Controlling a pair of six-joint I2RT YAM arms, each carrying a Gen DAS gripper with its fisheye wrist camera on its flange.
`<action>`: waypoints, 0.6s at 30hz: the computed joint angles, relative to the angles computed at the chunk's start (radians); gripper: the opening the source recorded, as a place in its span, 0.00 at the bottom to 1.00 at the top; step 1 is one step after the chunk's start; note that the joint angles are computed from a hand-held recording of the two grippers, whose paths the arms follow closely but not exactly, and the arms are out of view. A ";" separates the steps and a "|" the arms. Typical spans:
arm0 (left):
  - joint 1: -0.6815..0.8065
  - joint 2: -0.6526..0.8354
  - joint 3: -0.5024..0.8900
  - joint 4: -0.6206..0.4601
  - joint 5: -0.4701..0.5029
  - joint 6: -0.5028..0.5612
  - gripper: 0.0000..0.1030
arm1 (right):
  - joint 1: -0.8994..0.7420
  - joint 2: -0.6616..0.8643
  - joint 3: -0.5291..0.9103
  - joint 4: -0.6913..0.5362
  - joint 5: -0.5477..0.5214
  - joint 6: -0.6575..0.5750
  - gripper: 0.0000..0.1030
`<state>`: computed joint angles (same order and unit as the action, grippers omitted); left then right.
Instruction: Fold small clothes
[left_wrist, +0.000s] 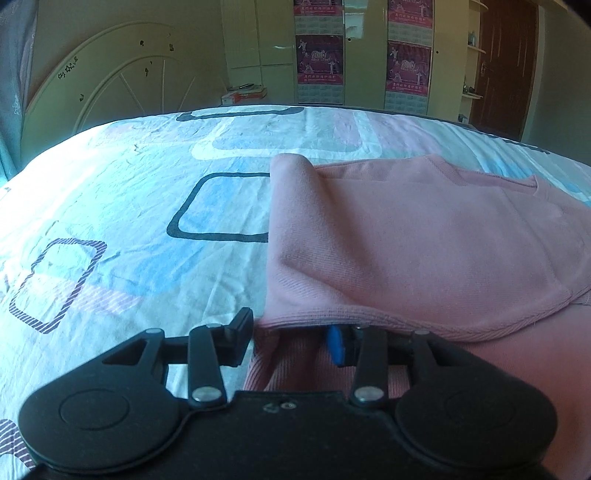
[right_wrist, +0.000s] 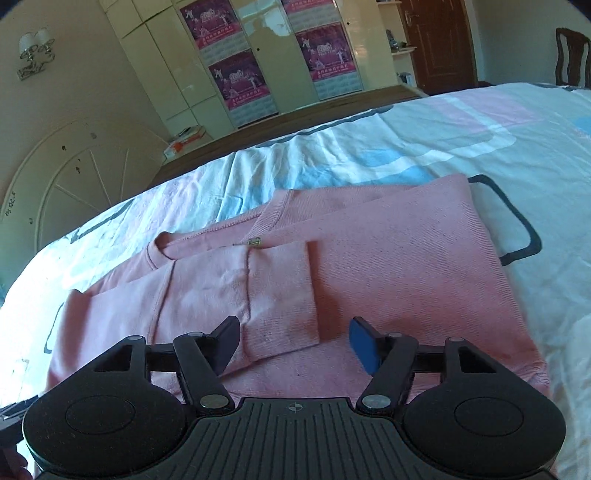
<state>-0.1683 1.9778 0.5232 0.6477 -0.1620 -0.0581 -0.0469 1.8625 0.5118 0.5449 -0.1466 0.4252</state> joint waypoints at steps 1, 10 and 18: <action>-0.001 0.002 0.004 -0.001 -0.003 0.001 0.39 | 0.002 0.029 0.027 0.001 -0.010 0.003 0.63; -0.001 0.019 0.009 0.020 -0.027 0.020 0.48 | 0.073 0.083 0.123 -0.053 0.045 -0.051 0.11; -0.008 0.028 0.006 0.041 -0.054 0.031 0.53 | 0.046 -0.112 -0.049 0.013 0.199 -0.156 0.09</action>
<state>-0.1761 2.0058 0.5289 0.6885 -0.2156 -0.0266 -0.0008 1.7502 0.4624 0.5577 0.0520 0.2688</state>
